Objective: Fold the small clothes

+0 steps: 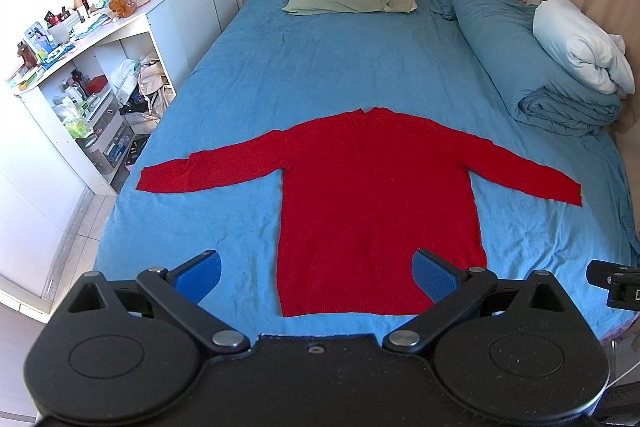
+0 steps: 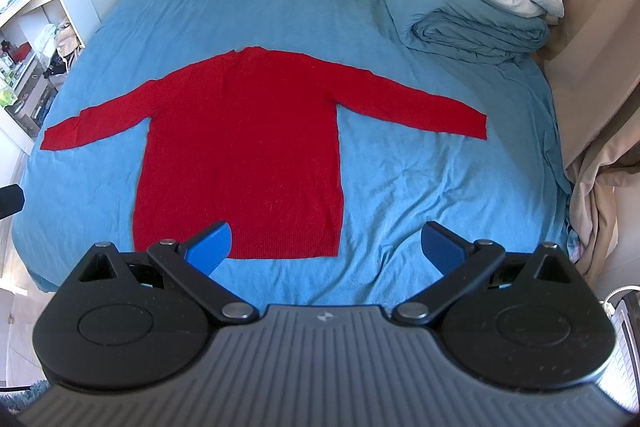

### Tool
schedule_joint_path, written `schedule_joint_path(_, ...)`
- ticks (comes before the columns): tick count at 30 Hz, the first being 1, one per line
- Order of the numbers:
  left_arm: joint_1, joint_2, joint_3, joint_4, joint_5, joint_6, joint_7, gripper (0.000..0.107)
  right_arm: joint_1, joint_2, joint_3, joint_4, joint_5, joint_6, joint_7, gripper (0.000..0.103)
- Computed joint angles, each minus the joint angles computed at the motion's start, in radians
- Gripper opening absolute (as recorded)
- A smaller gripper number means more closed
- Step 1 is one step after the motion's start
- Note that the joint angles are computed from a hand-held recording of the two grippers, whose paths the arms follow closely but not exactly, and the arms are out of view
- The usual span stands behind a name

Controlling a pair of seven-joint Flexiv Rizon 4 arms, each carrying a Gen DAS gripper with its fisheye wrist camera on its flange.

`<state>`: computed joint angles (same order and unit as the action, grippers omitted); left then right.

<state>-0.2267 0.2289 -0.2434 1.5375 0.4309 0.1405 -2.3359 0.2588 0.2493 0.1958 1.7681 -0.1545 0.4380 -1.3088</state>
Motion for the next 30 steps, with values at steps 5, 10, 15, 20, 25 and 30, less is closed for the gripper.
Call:
schedule_joint_path(5, 0.001, 0.001, -0.001, 0.001, 0.0, 0.001, 0.0, 0.103, -0.001, 0.001, 0.002, 0.003, -0.003, 0.002, 0.008, 0.103)
schedule_joint_path(10, 0.001, 0.001, -0.001, 0.001, -0.001, 0.0, 0.0, 0.103, 0.0, 0.005, 0.002, 0.006, -0.004, 0.003, 0.01, 0.103)
schedule_joint_path(15, 0.002, 0.002, 0.0, 0.002, -0.001, 0.001, 0.0, 0.103, 0.0, 0.004, 0.001, 0.005, -0.005, 0.002, 0.01, 0.103)
schedule_joint_path(20, 0.003, 0.004, 0.002, 0.004, -0.004, 0.003, 0.003, 0.103, 0.0, 0.004, 0.001, 0.005, -0.004, 0.002, 0.009, 0.103)
schedule_joint_path(25, 0.007, 0.004, 0.005, -0.001, 0.003, 0.013, 0.032, 0.103, -0.005, 0.01, 0.001, 0.003, -0.006, 0.008, 0.034, 0.103)
schedule_joint_path(30, 0.019, -0.019, 0.031, -0.019, -0.002, 0.09, 0.1, 0.103, -0.025, -0.008, -0.006, -0.021, -0.038, 0.046, 0.099, 0.103)
